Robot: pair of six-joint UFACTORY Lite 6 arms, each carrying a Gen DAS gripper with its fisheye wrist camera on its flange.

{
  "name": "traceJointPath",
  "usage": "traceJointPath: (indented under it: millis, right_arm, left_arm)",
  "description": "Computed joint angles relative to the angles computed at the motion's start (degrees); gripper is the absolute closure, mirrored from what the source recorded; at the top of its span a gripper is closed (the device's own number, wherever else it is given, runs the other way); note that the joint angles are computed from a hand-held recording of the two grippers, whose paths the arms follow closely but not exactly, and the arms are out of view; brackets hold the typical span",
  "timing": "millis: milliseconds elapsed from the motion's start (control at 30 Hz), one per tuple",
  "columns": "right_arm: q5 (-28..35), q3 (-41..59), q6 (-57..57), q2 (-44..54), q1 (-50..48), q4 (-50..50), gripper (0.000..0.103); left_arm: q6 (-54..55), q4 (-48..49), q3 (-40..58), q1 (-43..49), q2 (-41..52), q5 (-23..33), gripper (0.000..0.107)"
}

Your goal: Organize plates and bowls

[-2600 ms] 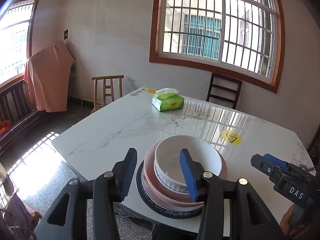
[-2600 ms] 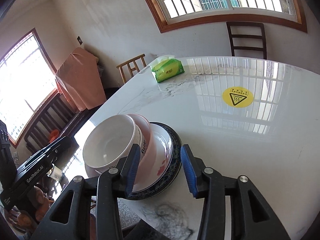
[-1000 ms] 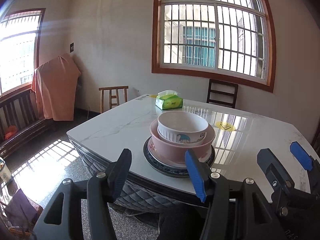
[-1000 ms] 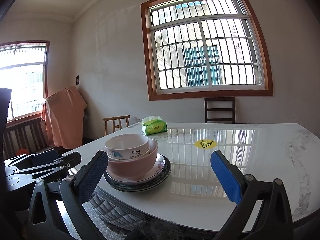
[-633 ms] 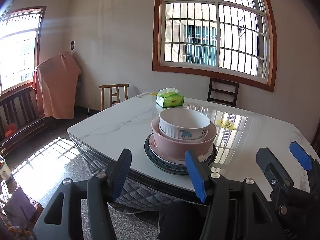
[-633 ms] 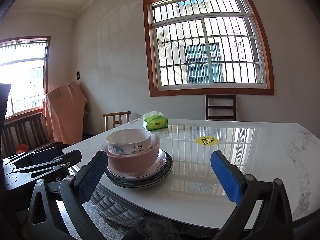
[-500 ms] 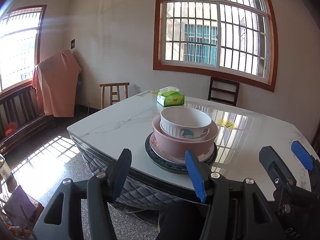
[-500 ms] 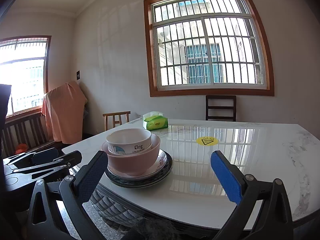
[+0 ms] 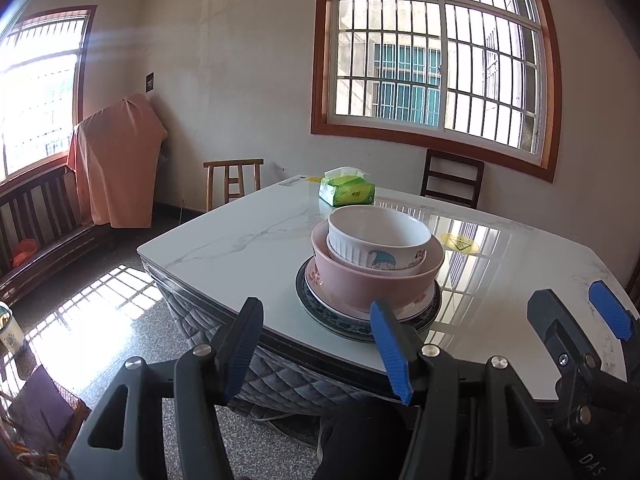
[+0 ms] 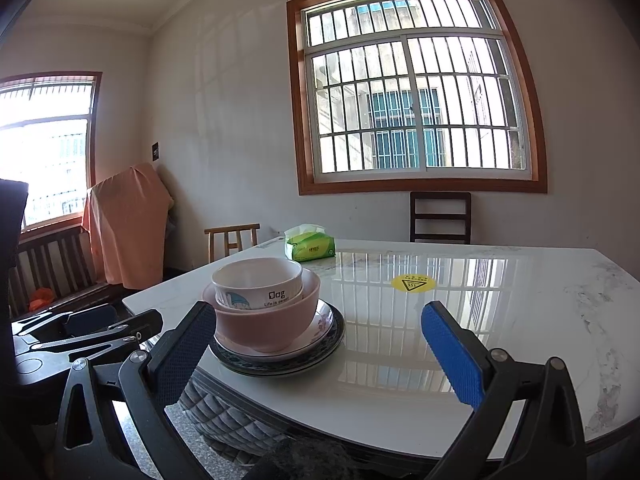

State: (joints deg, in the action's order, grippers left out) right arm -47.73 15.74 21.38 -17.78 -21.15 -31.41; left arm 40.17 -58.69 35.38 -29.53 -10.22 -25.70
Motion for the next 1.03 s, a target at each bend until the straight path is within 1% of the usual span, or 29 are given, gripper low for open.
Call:
traceJointPath:
  millis: [467, 567, 600, 667, 700, 800, 833, 933, 967, 1033]
  right_arm:
    - [0.44, 0.45, 0.35, 0.84, -0.28, -0.85, 0.001]
    - [0.57, 0.89, 0.75, 1.45, -0.61, -1.54, 0.001]
    - [0.62, 0.99, 0.83, 1.54, -0.76, -1.76, 0.001]
    - [0.27, 0.94, 1.20, 1.75, -1.26, -2.33, 0.001]
    - [0.05, 1.05, 1.76, 1.92, -1.78, -2.92, 0.001]
    - [-0.81, 1.08, 2.47, 2.23, -3.66, -4.31, 0.001]
    - [-1.52, 1.02, 3.06, 2.22, -4.81, -5.32, 0.001]
    - [-2.23, 2.49, 3.84, 2.98, -8.60, -7.77, 0.001]
    - [-2.29, 3.88, 4.54, 4.17, -10.35, -8.85, 0.001]
    - [-1.97, 8.30, 6.73, 8.52, -14.61, -11.57, 0.001]
  left_arm:
    - [1.78, -1.72, 0.67, -0.25, 0.50, 0.70, 0.049]
    - [3.41, -2.30, 1.14, -0.81, 1.01, -0.10, 0.028]
    - [2.93, -1.63, 1.31, -0.55, 1.14, 0.24, 0.025]
    - [-1.86, 3.25, 1.03, 0.83, 0.57, 2.39, 0.025]
    - [-2.90, 4.01, 1.06, 1.00, 0.52, 2.23, 0.025]
    - [1.09, -0.41, 1.40, -1.06, 0.95, -1.93, 0.025]
    - [2.16, -1.41, 1.67, -1.42, 1.13, -2.41, 0.025]
    - [5.61, -4.71, 3.07, -2.10, 2.18, -2.80, 0.025]
    - [6.59, -5.55, 3.90, -2.00, 2.92, -2.27, 0.025]
    - [8.89, -7.15, 5.85, -1.27, 4.27, 0.50, 0.025]
